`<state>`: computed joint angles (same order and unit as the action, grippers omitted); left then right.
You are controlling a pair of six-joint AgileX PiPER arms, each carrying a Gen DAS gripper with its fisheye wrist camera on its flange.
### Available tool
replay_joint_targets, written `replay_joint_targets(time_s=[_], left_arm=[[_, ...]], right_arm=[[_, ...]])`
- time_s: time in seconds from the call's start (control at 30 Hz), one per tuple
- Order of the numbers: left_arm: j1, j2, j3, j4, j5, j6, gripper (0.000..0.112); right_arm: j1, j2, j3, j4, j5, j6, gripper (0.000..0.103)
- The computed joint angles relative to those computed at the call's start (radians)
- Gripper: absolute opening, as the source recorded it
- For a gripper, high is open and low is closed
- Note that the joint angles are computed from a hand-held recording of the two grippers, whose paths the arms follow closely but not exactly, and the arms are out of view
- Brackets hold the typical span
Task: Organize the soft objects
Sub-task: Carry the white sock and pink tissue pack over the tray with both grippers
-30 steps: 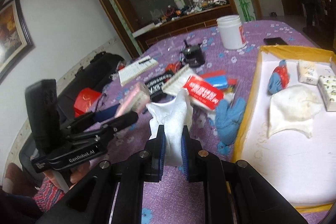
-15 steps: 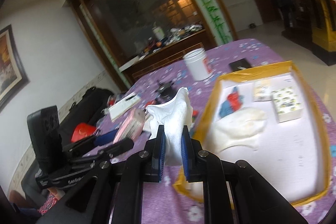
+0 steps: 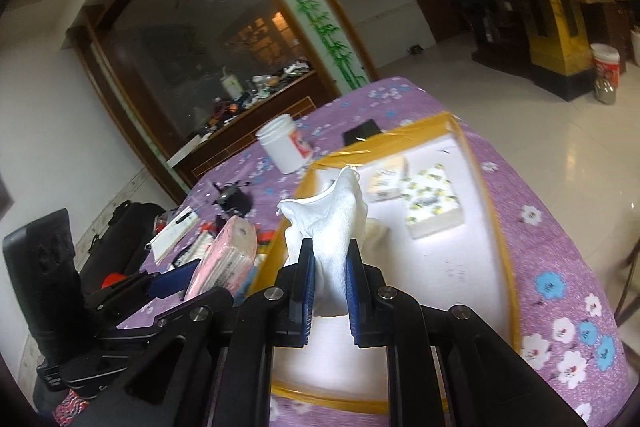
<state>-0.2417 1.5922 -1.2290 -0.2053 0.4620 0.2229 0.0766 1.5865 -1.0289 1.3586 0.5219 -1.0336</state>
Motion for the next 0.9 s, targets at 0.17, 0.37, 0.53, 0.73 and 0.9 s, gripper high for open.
replay_joint_targets(time_s=[0.17,0.37,0.53,0.73,0.9], left_arm=[[-0.037,0.058,-0.02,0.07,0.016,-0.074,0.053],[-0.054,0.091,-0.032,0.119,0.033,-0.129,0.053],[-0.047,0.107,-0.033,0.107,0.039,-0.126,0.054],[-0.028,0.11,-0.035,0.045,0.052,-0.078,0.055],[-0.024,0.112,-0.032,0.01,0.049,-0.037,0.056]], right_arm=[[-0.019,0.049,-0.008,-0.053,-0.01,0.052,0.014],[-0.008,0.097,-0.031,-0.169,-0.022,0.167,0.015],[0.019,0.09,-0.04,-0.261,-0.05,0.25,0.017],[0.045,0.079,-0.05,-0.408,-0.073,0.386,0.018],[0.042,0.072,-0.047,-0.4,-0.072,0.38,0.022]])
